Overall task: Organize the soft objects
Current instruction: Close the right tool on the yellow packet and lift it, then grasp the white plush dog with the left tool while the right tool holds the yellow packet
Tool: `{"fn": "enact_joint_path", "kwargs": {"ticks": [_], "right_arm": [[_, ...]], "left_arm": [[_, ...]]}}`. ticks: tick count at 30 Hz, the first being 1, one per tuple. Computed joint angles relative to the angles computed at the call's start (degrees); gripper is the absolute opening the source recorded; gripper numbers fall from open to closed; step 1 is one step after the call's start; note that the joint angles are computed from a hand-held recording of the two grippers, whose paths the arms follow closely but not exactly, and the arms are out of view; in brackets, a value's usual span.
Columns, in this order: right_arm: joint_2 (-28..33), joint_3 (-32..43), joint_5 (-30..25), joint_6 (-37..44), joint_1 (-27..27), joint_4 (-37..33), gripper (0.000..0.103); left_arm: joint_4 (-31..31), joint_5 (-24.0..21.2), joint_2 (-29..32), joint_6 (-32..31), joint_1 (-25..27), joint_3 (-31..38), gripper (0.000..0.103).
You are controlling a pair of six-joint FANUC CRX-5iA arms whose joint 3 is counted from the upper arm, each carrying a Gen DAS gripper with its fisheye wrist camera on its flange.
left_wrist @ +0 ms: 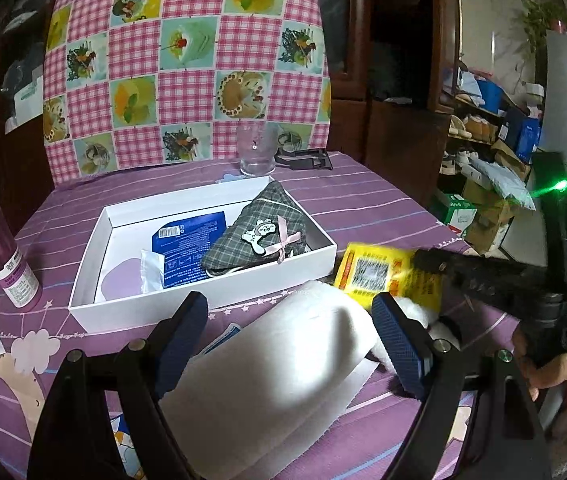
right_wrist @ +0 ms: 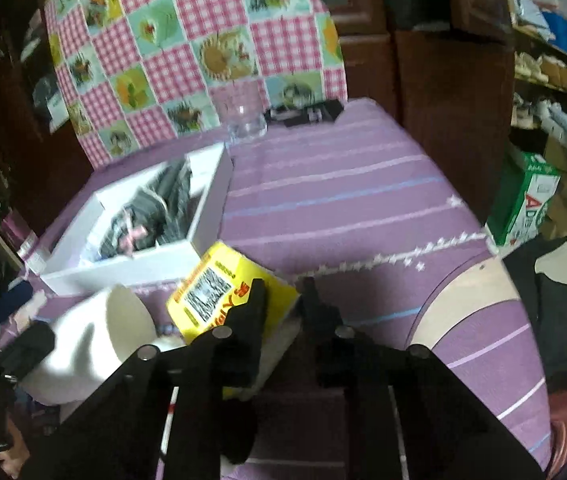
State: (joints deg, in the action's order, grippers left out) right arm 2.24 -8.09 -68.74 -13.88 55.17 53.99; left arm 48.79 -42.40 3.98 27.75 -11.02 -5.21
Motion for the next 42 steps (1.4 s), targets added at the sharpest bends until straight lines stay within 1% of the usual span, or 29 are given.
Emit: {"fn": "enact_joint_path", "kwargs": {"ticks": [3,5,11,15,19,23,28,32,35,37,38,40,41,42], "right_arm": [[-1.2,-1.59,-1.35,-3.27,0.89,4.49,0.018],[-2.35,-2.72,-1.32,-5.55,1.28,6.8,0.018],[-3.08,-2.72,-3.13,-7.04,2.47,9.44,0.018],[-3.27,-2.04,-3.97,-6.92,2.88,7.63,0.018],[-3.19,-1.38,-6.78,-7.08,4.4,4.68,0.018],[-3.63,-2.18,-9.37,-7.93,6.09,4.61,0.018],[-4.3,-2.49,-12.0,-9.98,6.38,3.33,0.018],[-5.15,-3.32,-12.65,-11.81,6.39,3.27,0.018],[-5.68,-3.6,-12.55,-12.57,6.34,2.9,0.018],[-6.17,-3.93,-12.19,-13.27,6.35,2.9,0.018],[-6.48,-4.19,-11.96,-13.66,6.39,3.0,0.018],[-6.97,-4.61,-11.72,-14.38,6.51,3.3,0.018],[-7.22,-4.84,-11.6,-14.69,6.57,3.49,0.018],[-7.45,-5.05,-11.56,-15.13,6.64,3.64,0.018]], "left_arm": [[0.32,0.18,-0.18,-0.32,-0.05,-0.24,0.085],[0.52,0.37,-0.33,-0.7,-0.13,-0.45,0.085],[0.91,0.77,-0.7,-2.0,-0.44,-1.11,0.085],[1.3,0.68,-1.01,-2.73,-0.58,-1.51,0.085],[0.71,-0.52,-1.02,-3.07,-0.74,-1.24,0.085],[1.12,-3.89,-0.97,-4.12,-0.76,-0.78,0.085],[3.13,-8.62,-1.03,-6.56,-1.11,-0.61,0.085],[1.86,-12.59,0.22,-5.38,-1.62,1.64,0.085],[-1.35,-18.46,3.1,-1.4,-1.74,6.47,0.085],[-5.7,-23.3,6.11,3.91,-2.28,11.84,0.085],[-6.87,-24.77,7.05,5.63,-2.55,13.43,0.083],[-8.27,-28.61,9.65,9.58,-3.16,17.15,0.082],[-8.67,-30.31,10.86,11.38,-3.47,18.78,0.08],[-8.92,-31.31,11.53,12.41,-3.63,19.66,0.08]]}}
